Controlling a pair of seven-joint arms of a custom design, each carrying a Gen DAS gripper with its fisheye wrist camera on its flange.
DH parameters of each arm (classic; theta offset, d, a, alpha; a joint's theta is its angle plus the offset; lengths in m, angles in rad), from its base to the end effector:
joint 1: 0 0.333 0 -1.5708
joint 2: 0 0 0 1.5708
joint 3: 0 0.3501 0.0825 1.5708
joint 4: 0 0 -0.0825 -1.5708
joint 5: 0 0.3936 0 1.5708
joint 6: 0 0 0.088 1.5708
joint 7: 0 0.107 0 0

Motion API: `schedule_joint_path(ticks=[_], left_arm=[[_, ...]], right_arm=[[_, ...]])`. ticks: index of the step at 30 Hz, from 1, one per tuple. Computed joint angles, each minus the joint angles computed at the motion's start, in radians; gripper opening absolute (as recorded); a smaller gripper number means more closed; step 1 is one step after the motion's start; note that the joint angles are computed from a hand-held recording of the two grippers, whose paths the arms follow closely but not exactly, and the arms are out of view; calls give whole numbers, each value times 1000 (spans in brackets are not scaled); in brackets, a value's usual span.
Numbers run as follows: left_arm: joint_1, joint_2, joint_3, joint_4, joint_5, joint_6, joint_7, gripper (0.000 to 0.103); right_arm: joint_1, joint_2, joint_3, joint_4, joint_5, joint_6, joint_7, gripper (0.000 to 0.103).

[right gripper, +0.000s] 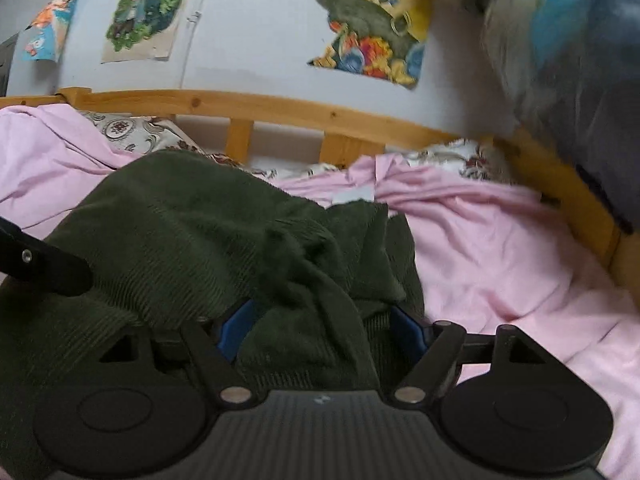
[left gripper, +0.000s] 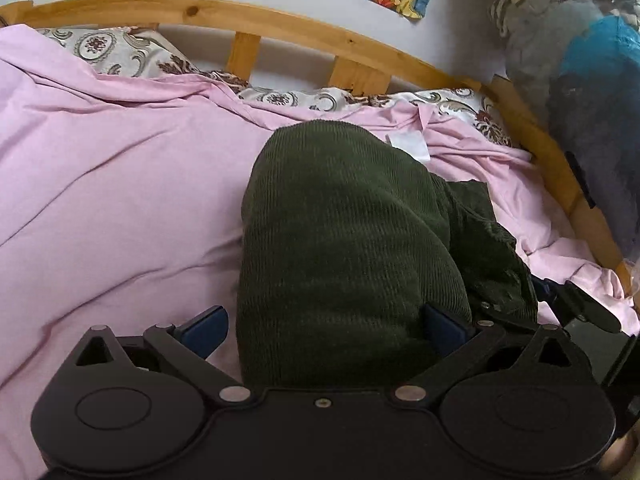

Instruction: Fold large clothes

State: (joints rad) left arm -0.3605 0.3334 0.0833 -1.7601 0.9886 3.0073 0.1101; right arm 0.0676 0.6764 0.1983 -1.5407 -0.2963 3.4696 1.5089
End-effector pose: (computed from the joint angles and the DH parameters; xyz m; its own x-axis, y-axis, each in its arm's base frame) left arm 0.6511 -0.2562 0.4867 0.0782 -0.9509 0.2995 -0.5591 -0.2906 -0.7765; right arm 0.7487 0.1917 0.4401 0.3995 -0.9002 0.1734 -0.2124 -0.2749 -0.9377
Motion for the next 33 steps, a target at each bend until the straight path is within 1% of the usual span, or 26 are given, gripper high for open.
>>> schedule_joint_path(ticks=[2,3,6,7,8,10,12,14,18,19,20,21,22,24,26,27,28,30,32,33], left_arm=[[6,2,-5,-5,-16,10,4,102],[13,-1,-16,-6,-38,2,27,102],[11,-30,-28,-16,-65,-38,69,102],[9,-37,-32,-12,-59,-59,81,102],[10,-44,-40,-12,-54,-76,97,102],[27,-57,-62,-18,-63,-81,128,102],[46,-65,-79,-29,-88,-67,149,102],[62,-70,-95,-38,-129,-58,178,102],[75,-77,-104,-46,-186,-49,227,102],[80,-78,-108,-48,-205,-46,247,102],[82,-79,-106,-49,-216,-36,257,102],[82,-81,-95,-57,-214,-5,250,102],[80,-83,-82,-66,-214,22,240,102],[79,-93,-65,-87,-235,55,228,102],[34,-112,2,-111,-180,90,140,102],[9,-123,34,-119,-134,91,86,102],[7,-130,35,-124,-112,80,67,102],[31,-142,-3,-131,-118,37,83,102],[62,-152,-44,-142,-149,3,96,102],[70,-160,-54,-150,-148,-6,82,102]], right_arm=[[-64,17,79,23,-31,-49,24,85],[-103,25,129,35,-46,-77,30,86],[-267,55,341,34,-92,-129,16,87],[-312,61,400,29,-94,-143,5,87],[-340,57,432,19,-83,-149,-3,87],[-360,39,453,-1,-57,-151,-18,89],[-392,40,495,-2,-43,-176,-44,91],[-412,42,524,5,-16,-201,-64,93],[-477,80,629,42,35,-272,-120,99],[-496,99,664,60,48,-298,-140,100],[-510,116,694,76,65,-324,-156,101],[-520,137,722,105,85,-363,-169,102],[-519,151,732,131,106,-390,-177,102],[-506,160,726,167,145,-417,-180,102],[-516,154,735,160,174,-411,-199,102],[-522,144,737,142,184,-398,-211,103],[-531,134,740,122,194,-386,-225,103],[-554,132,766,100,212,-395,-264,103],[-553,123,758,90,243,-399,-273,103],[-558,119,763,82,264,-406,-274,103]])
